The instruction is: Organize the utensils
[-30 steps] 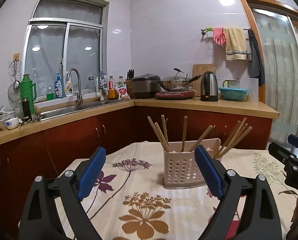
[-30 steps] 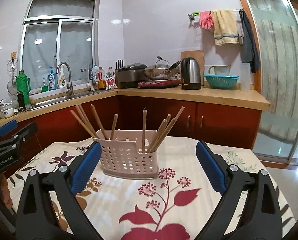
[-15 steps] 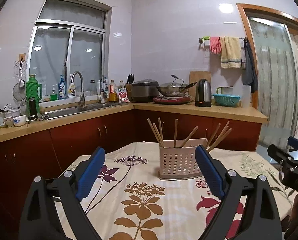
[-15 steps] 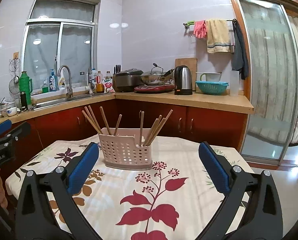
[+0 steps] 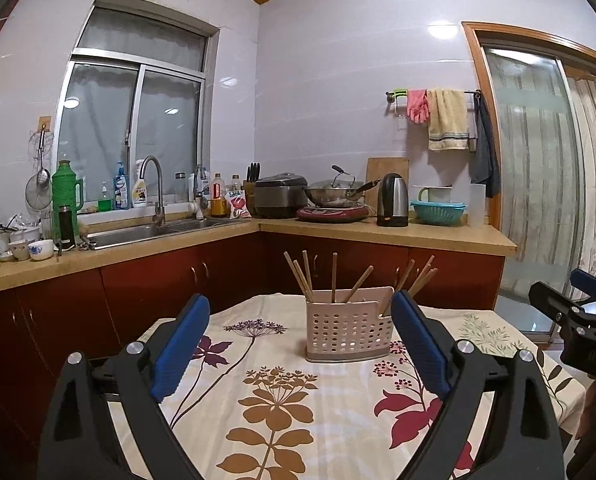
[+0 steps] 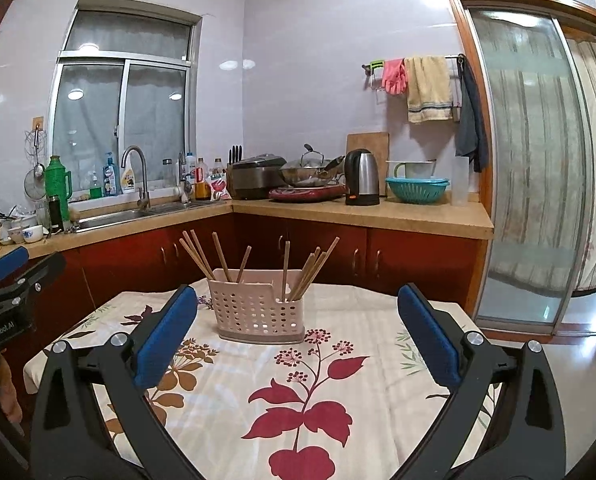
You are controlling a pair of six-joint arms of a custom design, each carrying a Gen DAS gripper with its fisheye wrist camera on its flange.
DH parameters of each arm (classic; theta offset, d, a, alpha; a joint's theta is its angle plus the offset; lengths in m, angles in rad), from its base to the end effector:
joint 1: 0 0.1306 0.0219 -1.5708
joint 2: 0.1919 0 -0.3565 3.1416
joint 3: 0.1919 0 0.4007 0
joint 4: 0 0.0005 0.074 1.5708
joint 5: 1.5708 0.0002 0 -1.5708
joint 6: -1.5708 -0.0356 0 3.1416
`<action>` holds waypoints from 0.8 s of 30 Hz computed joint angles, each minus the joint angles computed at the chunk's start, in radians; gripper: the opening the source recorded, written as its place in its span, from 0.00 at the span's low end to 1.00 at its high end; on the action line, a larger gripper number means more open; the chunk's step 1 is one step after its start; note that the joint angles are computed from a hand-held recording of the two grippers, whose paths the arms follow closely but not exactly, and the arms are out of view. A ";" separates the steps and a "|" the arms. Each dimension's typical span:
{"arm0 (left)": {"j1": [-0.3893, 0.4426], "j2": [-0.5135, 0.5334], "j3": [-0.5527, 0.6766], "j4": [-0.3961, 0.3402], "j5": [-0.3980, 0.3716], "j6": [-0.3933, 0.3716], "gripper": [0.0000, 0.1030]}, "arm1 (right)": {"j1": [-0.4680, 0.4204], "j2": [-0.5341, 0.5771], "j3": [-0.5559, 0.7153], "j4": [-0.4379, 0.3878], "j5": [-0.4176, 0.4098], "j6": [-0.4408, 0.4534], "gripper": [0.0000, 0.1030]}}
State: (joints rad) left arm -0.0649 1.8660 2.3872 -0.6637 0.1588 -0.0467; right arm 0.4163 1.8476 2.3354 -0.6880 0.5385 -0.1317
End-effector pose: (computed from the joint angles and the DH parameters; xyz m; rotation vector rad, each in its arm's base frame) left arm 0.6425 -0.0479 0.6295 0.2131 1.7005 -0.1495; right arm 0.5923 0.2414 0.6155 0.1385 1.7374 -0.0756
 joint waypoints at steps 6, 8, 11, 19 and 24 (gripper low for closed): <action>0.001 -0.006 -0.011 -0.006 0.004 -0.003 0.87 | -0.002 -0.010 -0.013 0.004 -0.002 -0.004 0.95; 0.003 -0.008 -0.012 -0.007 0.005 -0.001 0.87 | -0.002 -0.013 -0.018 0.004 -0.002 -0.003 0.95; 0.003 -0.012 -0.020 0.001 0.005 -0.001 0.87 | -0.001 -0.020 -0.028 0.009 0.000 -0.002 0.95; 0.004 -0.013 -0.022 0.000 0.003 0.001 0.87 | -0.001 -0.018 -0.026 0.008 -0.001 -0.001 0.95; 0.006 -0.017 -0.027 0.001 0.002 0.004 0.87 | -0.001 -0.019 -0.027 0.009 -0.002 -0.002 0.95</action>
State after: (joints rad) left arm -0.0587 1.8487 2.3605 -0.6630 0.1611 -0.0423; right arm 0.4149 1.8287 2.3084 -0.6794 0.5363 -0.1335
